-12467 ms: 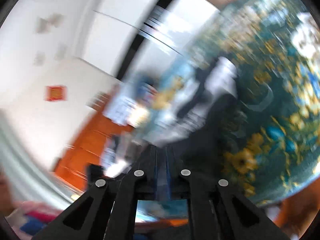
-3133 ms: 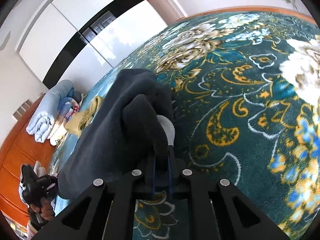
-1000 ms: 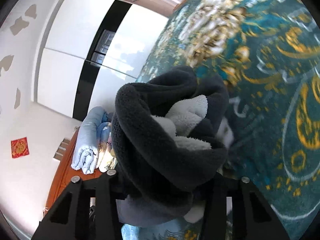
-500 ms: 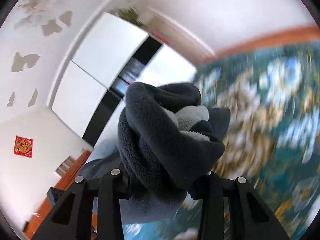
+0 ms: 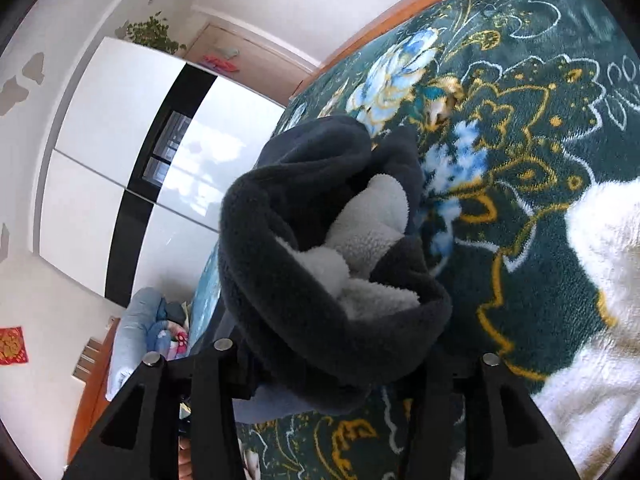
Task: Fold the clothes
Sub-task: 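Lower the folded jacket onto the bedspread and open both grippers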
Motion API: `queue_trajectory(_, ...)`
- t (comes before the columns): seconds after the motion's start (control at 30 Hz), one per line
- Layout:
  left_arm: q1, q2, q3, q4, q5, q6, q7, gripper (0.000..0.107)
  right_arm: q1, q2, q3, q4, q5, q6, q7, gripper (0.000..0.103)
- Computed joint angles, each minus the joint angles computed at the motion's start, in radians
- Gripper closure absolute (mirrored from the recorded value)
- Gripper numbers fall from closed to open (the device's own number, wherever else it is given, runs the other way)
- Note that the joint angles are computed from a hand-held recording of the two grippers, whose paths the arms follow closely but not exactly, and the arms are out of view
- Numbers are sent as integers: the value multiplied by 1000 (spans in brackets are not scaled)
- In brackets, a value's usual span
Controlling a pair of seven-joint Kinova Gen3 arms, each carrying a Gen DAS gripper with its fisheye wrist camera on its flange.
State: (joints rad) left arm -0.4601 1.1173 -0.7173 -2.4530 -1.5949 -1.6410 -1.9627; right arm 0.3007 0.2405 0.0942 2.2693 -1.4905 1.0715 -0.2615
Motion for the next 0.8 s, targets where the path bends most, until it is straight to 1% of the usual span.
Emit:
queue_trajectory(0.03,-7,-1,14,-5,17,-1,5,51,1,-5,3,-11,29,4,-24,51)
queue_trajectory(0.07,-14,-8,36,-8,47,-6,16,49,3,-9,5,-23,58,9,-48,47)
queue_trajectory(0.1,-14,-10,65,-3,87,-26,24,46,9,-12,8,-31,81,14,-65,41)
queue_trajectory(0.13,-23,-29,80,4,128,-29,39,43,24,-10,16,-34,97,24,-69,39)
queue_trajectory(0.2,-70,-113,109,-3,209,-28,85,43,61,6,32,-58,140,55,-92,37)
queue_trajectory(0.23,-98,-160,119,4,250,-26,88,43,87,-3,31,-64,172,56,-107,37)
queue_trajectory(0.27,-125,-200,133,20,291,-30,74,43,124,-23,12,-64,208,42,-120,37)
queue_trajectory(0.3,-147,-239,144,49,331,-43,45,43,142,-62,-4,-68,248,12,-142,37)
queue_trajectory(0.33,-176,-279,151,73,358,-42,9,43,141,-108,-17,-73,277,-29,-161,37)
queue_trajectory(0.4,-180,-339,149,125,372,-64,-72,43,113,-201,-12,-70,301,-110,-180,37)
queue_trajectory(0.43,-156,-357,134,151,363,-82,-113,42,84,-247,5,-66,296,-151,-195,37)
queue_trajectory(0.5,-68,-378,54,202,311,-97,-194,42,26,-306,26,-77,277,-212,-221,37)
queue_trajectory(0.53,-23,-385,7,225,283,-92,-235,42,-21,-313,42,-86,264,-217,-220,36)
queue_trajectory(0.6,69,-378,-85,258,227,-70,-316,42,-76,-322,29,-102,258,-212,-206,37)
queue_trajectory(0.67,142,-354,-178,294,205,-66,-371,42,-158,-332,16,-92,267,-250,-171,37)
queue_trajectory(0.7,153,-337,-224,302,206,-41,-374,42,-194,-331,4,-83,278,-287,-162,37)
queue_trajectory(0.73,146,-324,-267,305,210,-2,-363,42,-212,-321,-15,-79,298,-328,-169,37)
queue_trajectory(0.77,134,-313,-300,302,210,38,-352,42,-212,-309,-41,-77,321,-369,-192,37)
queue_trajectory(0.8,113,-308,-318,287,201,78,-337,41,-223,-280,-50,-78,336,-409,-227,37)
